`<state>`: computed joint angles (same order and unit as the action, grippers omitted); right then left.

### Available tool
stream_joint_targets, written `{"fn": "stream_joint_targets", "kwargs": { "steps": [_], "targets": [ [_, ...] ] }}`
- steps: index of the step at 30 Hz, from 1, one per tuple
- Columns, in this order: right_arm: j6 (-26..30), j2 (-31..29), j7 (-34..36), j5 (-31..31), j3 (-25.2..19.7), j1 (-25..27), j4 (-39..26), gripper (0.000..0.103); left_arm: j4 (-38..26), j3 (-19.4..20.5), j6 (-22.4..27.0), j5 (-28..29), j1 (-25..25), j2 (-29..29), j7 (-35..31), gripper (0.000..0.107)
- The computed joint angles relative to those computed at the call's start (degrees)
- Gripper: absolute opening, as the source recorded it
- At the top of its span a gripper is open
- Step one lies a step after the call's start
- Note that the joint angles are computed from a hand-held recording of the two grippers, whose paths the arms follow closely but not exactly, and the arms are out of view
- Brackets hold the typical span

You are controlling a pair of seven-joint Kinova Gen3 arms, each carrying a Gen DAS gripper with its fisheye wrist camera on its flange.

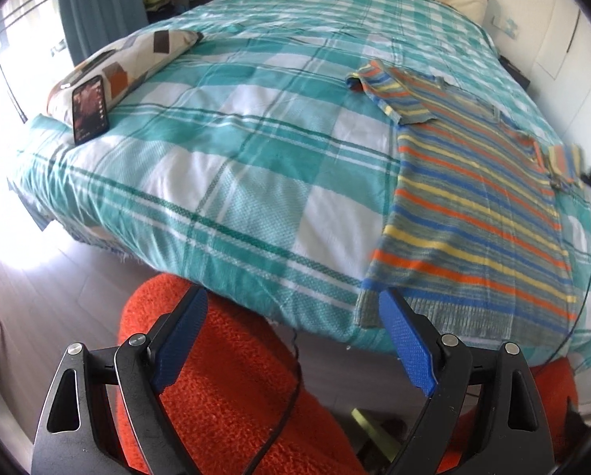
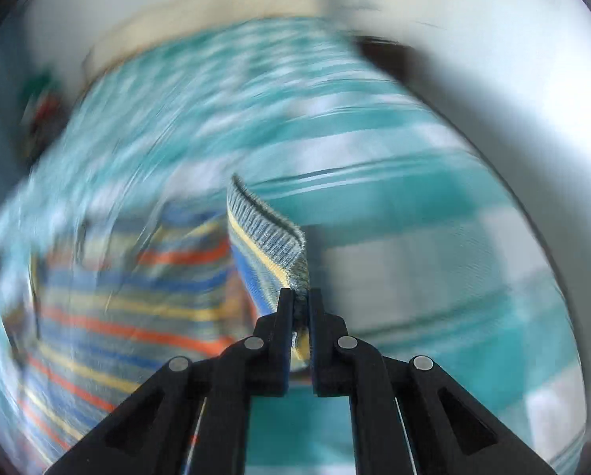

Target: Fold small clothes

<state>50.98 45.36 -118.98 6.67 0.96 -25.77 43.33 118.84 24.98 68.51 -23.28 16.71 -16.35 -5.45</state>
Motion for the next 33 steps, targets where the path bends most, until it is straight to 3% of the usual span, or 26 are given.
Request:
{"fn": "stream_joint_targets", "kwargs": {
  "steps": [2,6,9,14,17,19,21,22,24,25,28,31,33],
  "targets": [
    [0.1,-2.9,-4.0,-1.1,1.0,3.2,5.3,0.007,0.0,-0.3,-1.3,0.0,0.2,0.5,-0.8,0.09],
    [-4.2,-6.6,-7.0,-3.5,-3.2,10.7,15.9,0.006,-1.1,-0.8,-4.2,-0.5,1.0,3.2,-3.4,0.09],
    [-8.6,-8.1,-8.5,-4.5,0.3,8.6,21.1,0.006,-3.2,-0.1,-4.4,-2.4,2.7,5.9,-4.1,0.09],
    [-6.5,-8.9,-18.1,1.5,4.9,3.1,21.8,0.004,-5.3,-0.5,-2.5,-4.5,6.7,8.4,-3.6,0.09],
    [-5.9,-10.4,-19.8,0.0,7.9,2.4,24.8,0.001,-5.1,-1.0,-1.3,-5.0,8.5,8.4,-1.9,0.09],
    [-8.2,-11.1,-16.2,-1.4,5.6,4.7,26.6,0.001,-4.2,-1.9,-1.7,-4.3,8.9,7.5,-1.0,0.09],
    [-12.8,-12.4,-11.5,-5.1,0.3,9.5,28.8,0.003,-3.2,-2.5,-2.2,-3.3,8.6,6.3,-0.6,0.09],
    [-15.2,-13.2,-9.5,-7.4,-1.9,12.0,30.2,0.007,-2.8,-2.6,-2.4,-3.0,8.3,5.9,-0.4,0.09],
    [-18.8,-14.4,-7.8,-12.0,-5.1,16.4,32.3,0.033,-2.0,-2.6,-2.8,-2.4,7.6,4.9,0.1,0.09],
    [-19.2,-14.5,-7.0,-14.3,-7.3,19.0,32.6,0.052,-1.5,-2.7,-3.3,-2.0,7.2,4.3,0.2,0.09],
    [-15.0,-11.3,-0.7,-20.8,-13.0,25.2,28.6,0.052,-0.3,-3.3,-5.5,-0.4,5.8,3.4,-0.6,0.09],
    [-8.0,-7.7,1.5,-20.8,-11.8,23.6,22.1,0.047,0.0,-3.5,-7.1,0.7,4.5,3.6,-2.0,0.09],
    [-3.3,-5.5,1.9,-17.9,-10.7,21.2,17.8,0.036,-0.1,-3.3,-7.8,1.1,4.0,4.0,-2.7,0.09]
  ]
}}
